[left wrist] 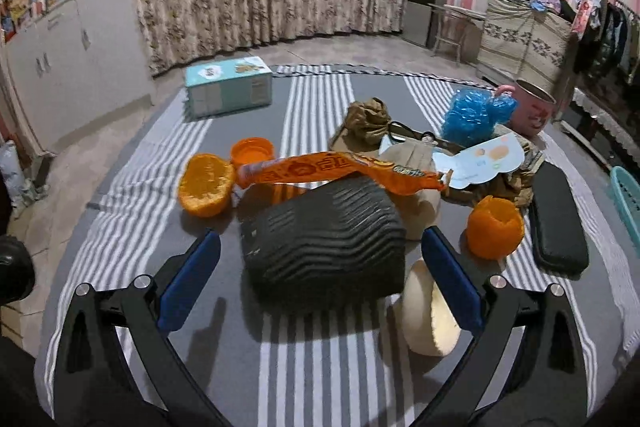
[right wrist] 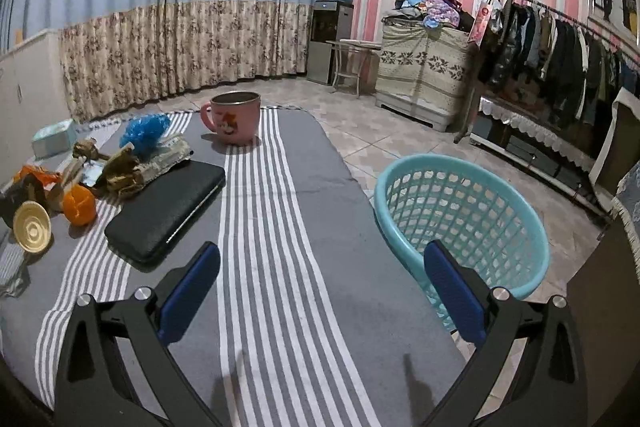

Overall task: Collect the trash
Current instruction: 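Grasp the black ribbed roller with the left gripper while the right gripper approaches the orange peel, then grasp the orange peel with the right gripper and lift it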

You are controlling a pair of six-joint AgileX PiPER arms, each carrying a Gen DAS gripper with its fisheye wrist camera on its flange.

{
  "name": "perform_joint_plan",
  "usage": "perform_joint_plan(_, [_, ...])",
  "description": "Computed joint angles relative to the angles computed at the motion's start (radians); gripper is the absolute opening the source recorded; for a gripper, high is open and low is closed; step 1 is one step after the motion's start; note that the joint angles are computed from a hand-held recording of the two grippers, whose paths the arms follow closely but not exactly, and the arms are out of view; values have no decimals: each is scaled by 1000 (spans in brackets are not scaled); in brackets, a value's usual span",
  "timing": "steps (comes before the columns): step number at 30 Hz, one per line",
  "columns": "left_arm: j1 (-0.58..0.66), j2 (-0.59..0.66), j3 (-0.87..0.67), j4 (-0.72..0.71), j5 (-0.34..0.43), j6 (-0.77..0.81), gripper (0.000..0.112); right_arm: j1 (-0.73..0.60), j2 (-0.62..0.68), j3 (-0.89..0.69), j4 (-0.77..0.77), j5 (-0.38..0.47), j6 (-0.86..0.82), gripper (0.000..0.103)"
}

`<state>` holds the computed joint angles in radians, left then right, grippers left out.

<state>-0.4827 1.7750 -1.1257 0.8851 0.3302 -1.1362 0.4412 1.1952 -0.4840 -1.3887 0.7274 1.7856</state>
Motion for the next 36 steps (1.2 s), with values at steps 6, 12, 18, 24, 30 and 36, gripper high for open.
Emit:
perform_joint_plan(6, [14,-3,5,-151,-40,185,73,30,72,-77,66,-23,-43,99])
perform_joint_plan(12, [28,-116,90,9,-75,90,72,118,185,-184,111,-12,-73,99])
perform_joint_plan(18, [52,-167,103,334,-41,-145,72,203,311,-332,147,-29,-126,99])
perform_joint_plan(24, [140,-152,92,367,-126,-160,72,207,455,-510,242,-78,-246,91])
perform_joint_plan(30, [194,-138,106,359,-195,-161,72,200,580,-648,333,-130,-340,91])
perform_joint_plan(36, [206,-125,116,363,-225,-180,72,184,691,-776,485,-145,-527,79])
